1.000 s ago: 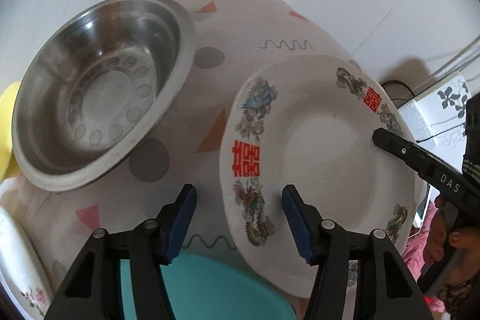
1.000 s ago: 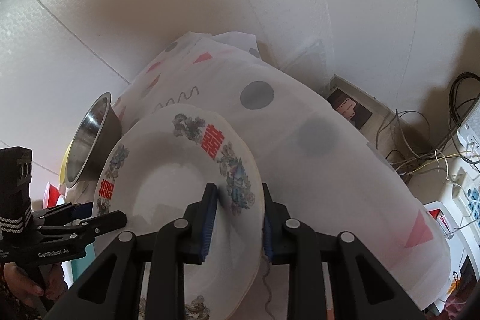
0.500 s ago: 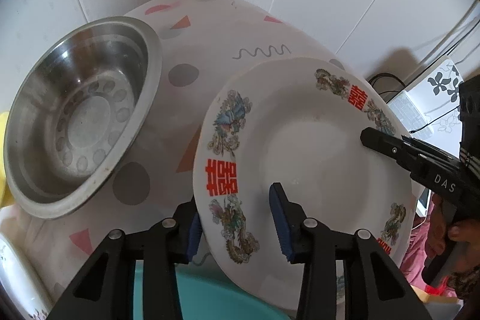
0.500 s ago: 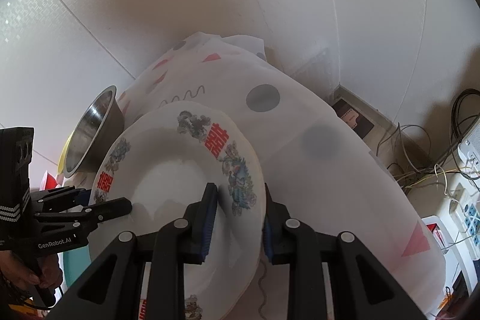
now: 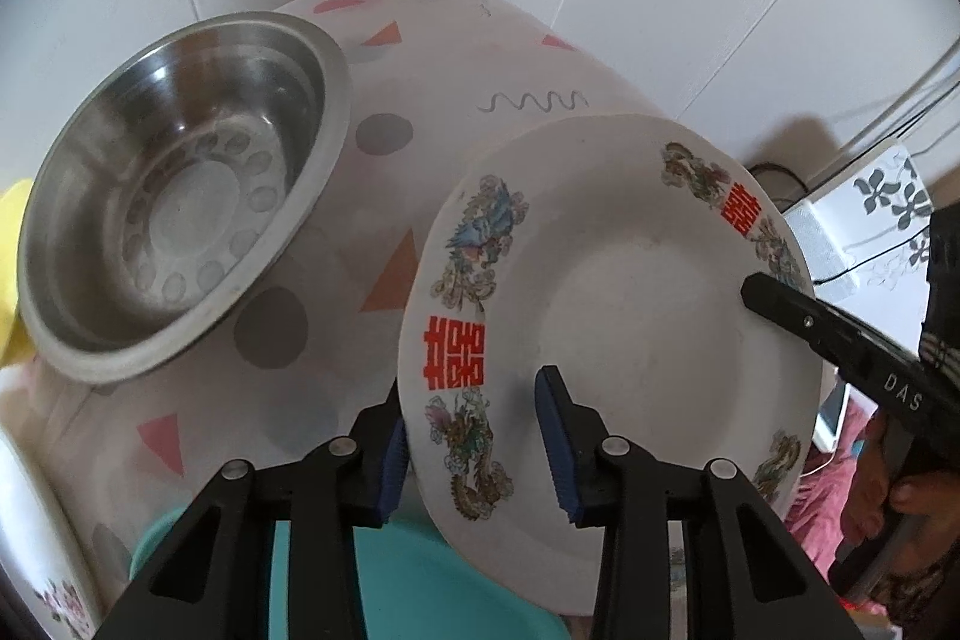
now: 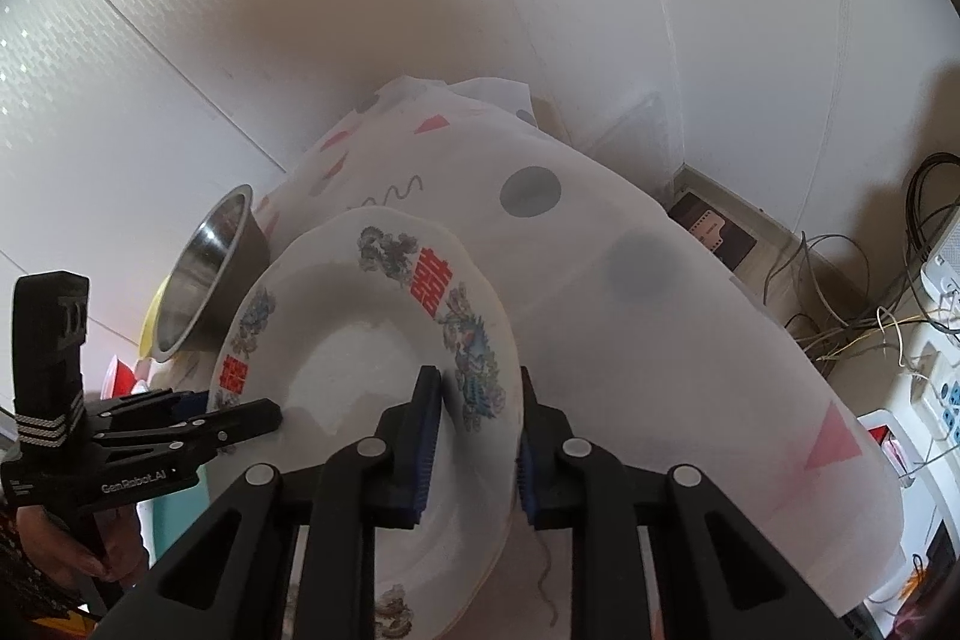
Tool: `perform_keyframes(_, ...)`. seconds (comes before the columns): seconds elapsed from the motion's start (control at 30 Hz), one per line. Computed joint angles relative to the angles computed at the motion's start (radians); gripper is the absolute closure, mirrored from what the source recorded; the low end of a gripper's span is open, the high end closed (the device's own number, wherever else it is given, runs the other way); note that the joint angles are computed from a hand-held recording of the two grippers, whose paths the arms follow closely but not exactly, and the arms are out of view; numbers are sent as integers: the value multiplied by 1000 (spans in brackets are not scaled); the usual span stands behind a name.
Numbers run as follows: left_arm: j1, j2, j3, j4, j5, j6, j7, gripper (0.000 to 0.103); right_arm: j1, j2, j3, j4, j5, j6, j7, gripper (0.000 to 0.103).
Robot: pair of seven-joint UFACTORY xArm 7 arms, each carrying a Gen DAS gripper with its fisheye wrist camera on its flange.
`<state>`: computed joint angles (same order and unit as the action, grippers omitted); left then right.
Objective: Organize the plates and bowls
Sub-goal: 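Lift the red-character plate with the right gripper and carry it over the teal plate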
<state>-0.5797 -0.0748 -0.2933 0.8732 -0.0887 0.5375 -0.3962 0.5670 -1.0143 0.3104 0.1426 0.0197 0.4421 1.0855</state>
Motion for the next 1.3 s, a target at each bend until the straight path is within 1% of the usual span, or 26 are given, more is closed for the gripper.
perform_keyframes(0.13,-3,-41,-4,-26,15,-13,-14,64,11,-43,16,12,3,44,23,81)
perform_keyframes(0.27,-8,-99,10,-74,-47,-24,8,63,17,-64,35,31,5,75,49,82)
perform_keyframes(0.37,-9,-141,14,-104,-64,-19,18,63,23,-67,45,48,6,78,61,82)
perform_keyframes(0.47,-17,-208,31,-151,-107,-1,38,63,30,-52,63,79,2,82,65,82)
perform_keyframes(0.57,-18,-286,45,-202,-136,23,46,63,35,-17,79,106,4,51,74,82)
perform_keyframes(0.6,-15,-292,44,-204,-138,26,42,63,36,-1,86,118,2,45,75,82)
perform_keyframes(0.83,-2,-479,69,-336,-147,80,32,64,51,125,119,175,0,-41,95,82)
perform_keyframes(0.93,3,-573,96,-397,-161,120,37,64,62,192,136,205,0,-69,109,82)
perform_keyframes(1.1,32,-727,117,-488,-156,200,28,64,66,323,182,254,-10,-149,154,82)
perform_keyframes(1.27,62,-841,139,-551,-158,283,17,64,45,451,241,309,-51,-211,217,82)
perform_keyframes(1.3,65,-826,132,-540,-159,287,12,64,40,467,249,318,-62,-211,229,82)
